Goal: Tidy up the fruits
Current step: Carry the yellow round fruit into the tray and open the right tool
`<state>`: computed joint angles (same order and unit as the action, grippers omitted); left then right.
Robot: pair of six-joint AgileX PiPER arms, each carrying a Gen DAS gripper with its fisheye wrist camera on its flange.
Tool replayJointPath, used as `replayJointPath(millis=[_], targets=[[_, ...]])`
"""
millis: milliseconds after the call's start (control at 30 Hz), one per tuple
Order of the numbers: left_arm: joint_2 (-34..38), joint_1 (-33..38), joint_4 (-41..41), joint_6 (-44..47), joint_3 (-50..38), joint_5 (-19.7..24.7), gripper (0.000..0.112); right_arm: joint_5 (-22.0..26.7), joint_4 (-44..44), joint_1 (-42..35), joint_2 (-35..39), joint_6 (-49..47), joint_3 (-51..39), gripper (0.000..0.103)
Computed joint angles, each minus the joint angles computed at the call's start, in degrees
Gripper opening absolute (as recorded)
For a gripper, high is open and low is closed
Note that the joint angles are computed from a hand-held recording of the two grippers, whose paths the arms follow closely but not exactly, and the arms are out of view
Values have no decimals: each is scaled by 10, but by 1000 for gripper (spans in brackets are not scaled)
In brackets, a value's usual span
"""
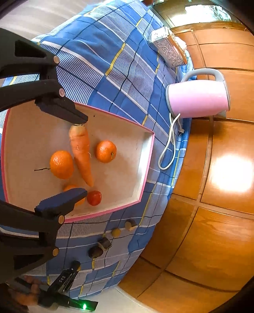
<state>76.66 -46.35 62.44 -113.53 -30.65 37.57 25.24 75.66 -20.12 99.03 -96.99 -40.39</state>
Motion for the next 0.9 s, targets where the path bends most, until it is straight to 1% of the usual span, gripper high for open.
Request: replayJointPath(millis=[67,200,300,433,633,767,867,900], targets=[[0,-4,0,-4,-1,3,71,6,-2,1,-13,-2,7,24],[3,-11,0,-7,-3,5,72,35,-32,10,-46,13,20,24],[5,-16,1,-13,-2,6,72,78,-64,21,-69,33,30,24],[10,-25,-1,-17,-5,20,72,119,-85,60,-106,43,49,24],[7,-33,1,-34,2,41,74,146,-97,142,-151,69,63,24],[3,-33,-9,-31,6,49,74,144,-108,208,-164,92,59,24],[-3,-31,-12,-37,11,50,74,115,-122,268,-162,113,56,25],[-6,-29,-12,-40,15,48,74,98,-127,292,-158,121,53,25]])
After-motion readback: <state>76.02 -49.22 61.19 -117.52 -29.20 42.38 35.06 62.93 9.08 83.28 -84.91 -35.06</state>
